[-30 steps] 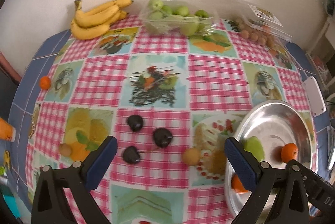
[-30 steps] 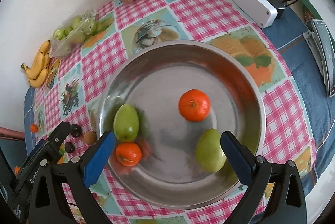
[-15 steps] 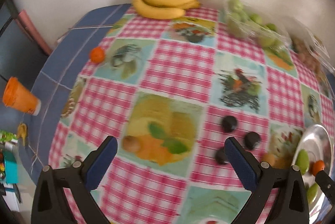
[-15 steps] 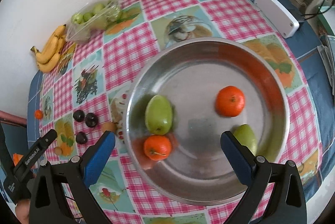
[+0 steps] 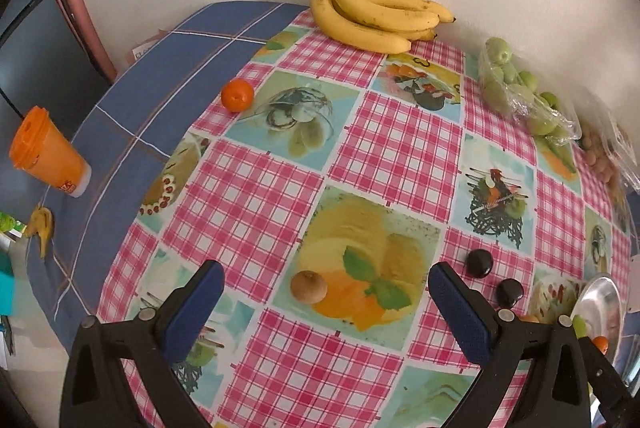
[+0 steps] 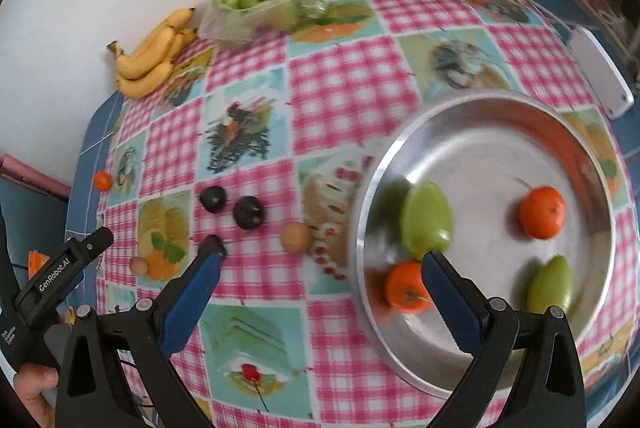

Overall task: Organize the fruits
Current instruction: 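Withdraw both open grippers from the bowl toward the black plums, then grasp the brown kiwi with the right gripper while the left gripper grasps a black plum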

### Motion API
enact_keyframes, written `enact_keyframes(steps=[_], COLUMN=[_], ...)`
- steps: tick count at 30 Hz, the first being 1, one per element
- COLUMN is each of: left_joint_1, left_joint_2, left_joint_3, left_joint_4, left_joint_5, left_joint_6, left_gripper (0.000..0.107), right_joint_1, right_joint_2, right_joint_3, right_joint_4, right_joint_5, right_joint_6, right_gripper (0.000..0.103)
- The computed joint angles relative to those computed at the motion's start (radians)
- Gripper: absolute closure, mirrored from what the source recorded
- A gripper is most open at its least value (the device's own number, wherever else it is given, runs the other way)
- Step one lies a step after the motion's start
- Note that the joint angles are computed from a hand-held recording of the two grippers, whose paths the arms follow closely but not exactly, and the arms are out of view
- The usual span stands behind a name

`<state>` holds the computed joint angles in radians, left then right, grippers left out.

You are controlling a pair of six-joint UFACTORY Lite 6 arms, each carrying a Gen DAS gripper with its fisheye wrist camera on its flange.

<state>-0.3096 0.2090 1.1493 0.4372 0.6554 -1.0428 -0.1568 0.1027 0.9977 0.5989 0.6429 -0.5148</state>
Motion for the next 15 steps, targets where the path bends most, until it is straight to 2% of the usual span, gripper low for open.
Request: enact_keyframes(steps=[2, 7, 15], left_joint_1=[-0.001, 0.035, 0.010], left_joint_2=[-0.001, 0.003, 0.053], left_joint_3=[-0.007, -0.036, 0.005], left_joint_4=[0.012, -0.107, -0.102], left_joint_5=[-0.011, -0.114, -0.138], left_joint_6=[-0.010, 0.035, 0.029], left_gripper=[0.004, 0.004, 0.004], right_joint_1=[0.016, 0.047, 0.070], right_joint_2=[-0.001, 0.020, 0.053], right_joint_3=[-0.004, -0.005, -0.001], right_joint_4=[0.054, 0.145, 0.199], right_joint_5=[-0.004, -0.018, -0.042], right_joint_6=[-0.048, -0.142, -0.254], right_gripper=[0.002, 0.002, 0.002])
